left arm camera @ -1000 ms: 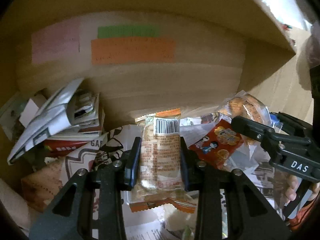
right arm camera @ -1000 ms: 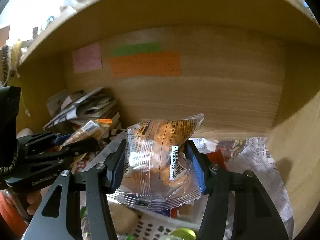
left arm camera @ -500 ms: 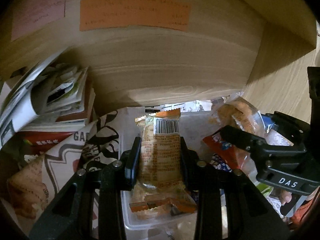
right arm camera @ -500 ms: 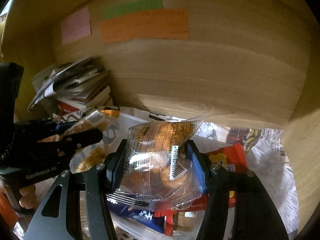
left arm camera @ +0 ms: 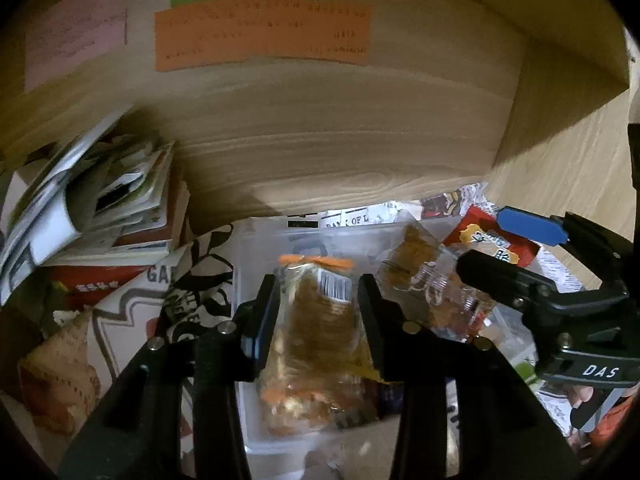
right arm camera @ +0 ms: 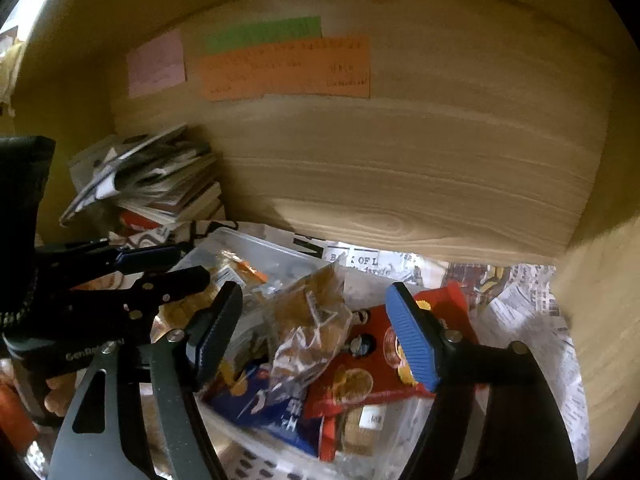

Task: Organize snacks
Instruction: 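Carry both wrapped pastries into the clear box and open both tools, then grasp the green-edged cracker bag with the left tool while the right tool grasps the green jelly cup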

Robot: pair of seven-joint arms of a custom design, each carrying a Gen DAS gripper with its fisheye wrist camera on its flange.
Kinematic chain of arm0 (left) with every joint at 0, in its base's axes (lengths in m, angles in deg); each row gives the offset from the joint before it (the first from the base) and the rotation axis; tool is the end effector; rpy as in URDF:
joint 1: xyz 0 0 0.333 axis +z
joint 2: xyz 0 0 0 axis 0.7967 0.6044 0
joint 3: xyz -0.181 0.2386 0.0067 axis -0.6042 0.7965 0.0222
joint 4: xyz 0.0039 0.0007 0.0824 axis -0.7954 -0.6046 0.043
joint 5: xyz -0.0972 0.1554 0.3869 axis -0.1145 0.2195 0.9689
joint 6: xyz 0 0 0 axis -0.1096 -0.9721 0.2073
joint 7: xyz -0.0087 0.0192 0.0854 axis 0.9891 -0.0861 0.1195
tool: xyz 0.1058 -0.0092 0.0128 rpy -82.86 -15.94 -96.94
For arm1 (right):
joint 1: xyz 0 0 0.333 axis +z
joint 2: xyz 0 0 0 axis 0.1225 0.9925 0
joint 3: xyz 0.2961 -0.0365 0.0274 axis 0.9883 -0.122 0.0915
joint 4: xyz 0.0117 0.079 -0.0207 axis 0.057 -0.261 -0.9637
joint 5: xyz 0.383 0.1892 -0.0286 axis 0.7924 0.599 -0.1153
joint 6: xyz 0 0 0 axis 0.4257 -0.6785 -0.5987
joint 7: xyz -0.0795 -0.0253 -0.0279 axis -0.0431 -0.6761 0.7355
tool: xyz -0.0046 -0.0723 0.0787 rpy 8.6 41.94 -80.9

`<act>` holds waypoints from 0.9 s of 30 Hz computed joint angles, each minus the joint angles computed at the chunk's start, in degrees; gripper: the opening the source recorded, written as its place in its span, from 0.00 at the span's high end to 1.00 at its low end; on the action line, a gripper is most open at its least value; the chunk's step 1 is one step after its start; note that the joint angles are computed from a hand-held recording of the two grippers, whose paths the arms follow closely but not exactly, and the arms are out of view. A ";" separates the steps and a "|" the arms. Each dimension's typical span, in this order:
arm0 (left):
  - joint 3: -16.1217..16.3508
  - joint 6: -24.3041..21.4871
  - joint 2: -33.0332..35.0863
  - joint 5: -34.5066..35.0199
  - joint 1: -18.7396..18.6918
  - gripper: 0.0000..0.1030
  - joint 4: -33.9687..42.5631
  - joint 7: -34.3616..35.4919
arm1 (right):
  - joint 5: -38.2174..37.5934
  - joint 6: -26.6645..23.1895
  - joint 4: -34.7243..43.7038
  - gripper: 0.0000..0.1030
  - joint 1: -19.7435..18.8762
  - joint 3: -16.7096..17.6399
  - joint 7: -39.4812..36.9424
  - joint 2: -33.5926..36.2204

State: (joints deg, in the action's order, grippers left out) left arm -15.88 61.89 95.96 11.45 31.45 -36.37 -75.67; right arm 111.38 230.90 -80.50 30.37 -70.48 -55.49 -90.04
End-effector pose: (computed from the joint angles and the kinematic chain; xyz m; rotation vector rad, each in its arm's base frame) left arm 0.5281 -0.3873 0.4440 -1.7453 1.7056 -0.8540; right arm 0.5346 0.2089 0.4535 -1.9335 1.0289 -0.5134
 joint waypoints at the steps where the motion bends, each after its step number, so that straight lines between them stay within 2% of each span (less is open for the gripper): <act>1: 0.01 -0.07 -0.53 0.53 -0.12 0.55 -0.51 -0.69 | 0.84 -0.07 -0.39 0.30 0.09 -0.10 -0.87 -0.56; 5: -0.84 -1.37 -4.10 2.83 -0.55 0.46 -3.59 -4.24 | 7.27 0.68 -3.42 0.26 1.16 -0.86 -6.88 -4.37; 9: -2.30 -1.97 -7.50 2.64 -0.27 0.40 -6.79 -5.75 | 9.97 0.63 -6.56 0.25 1.76 -1.61 -9.05 -7.68; 11: -3.27 -2.84 -9.07 2.68 -0.43 0.33 -8.26 -6.57 | 10.85 0.81 -8.25 0.24 1.94 -1.92 -9.65 -9.26; 12: -3.74 -3.35 -9.63 2.92 -0.52 0.31 -8.85 -6.99 | 10.78 0.85 -9.24 0.24 1.95 -2.04 -9.43 -10.06; 14: -4.61 -4.54 -10.30 2.41 -0.83 0.21 -9.57 -6.83 | 10.53 0.79 -11.06 0.24 2.03 -2.32 -8.68 -11.47; 17: -5.71 -5.92 -11.52 2.33 -1.48 0.14 -10.89 -7.32 | 10.73 1.44 -13.78 0.24 2.32 -2.83 -8.13 -13.28; 19: -6.42 -6.99 -11.55 1.63 -2.06 0.12 -10.96 -6.52 | 11.03 2.06 -15.31 0.23 2.56 -3.08 -7.91 -14.16; 24: -7.11 -5.44 -10.82 1.10 -3.16 0.05 -11.19 -6.39 | 7.86 1.65 -18.93 0.22 2.34 -3.61 -3.32 -15.64; 27: -7.12 -4.56 -9.48 0.42 -3.75 0.05 -10.69 -6.99 | 5.31 1.57 -20.60 0.22 2.20 -3.90 -0.47 -15.76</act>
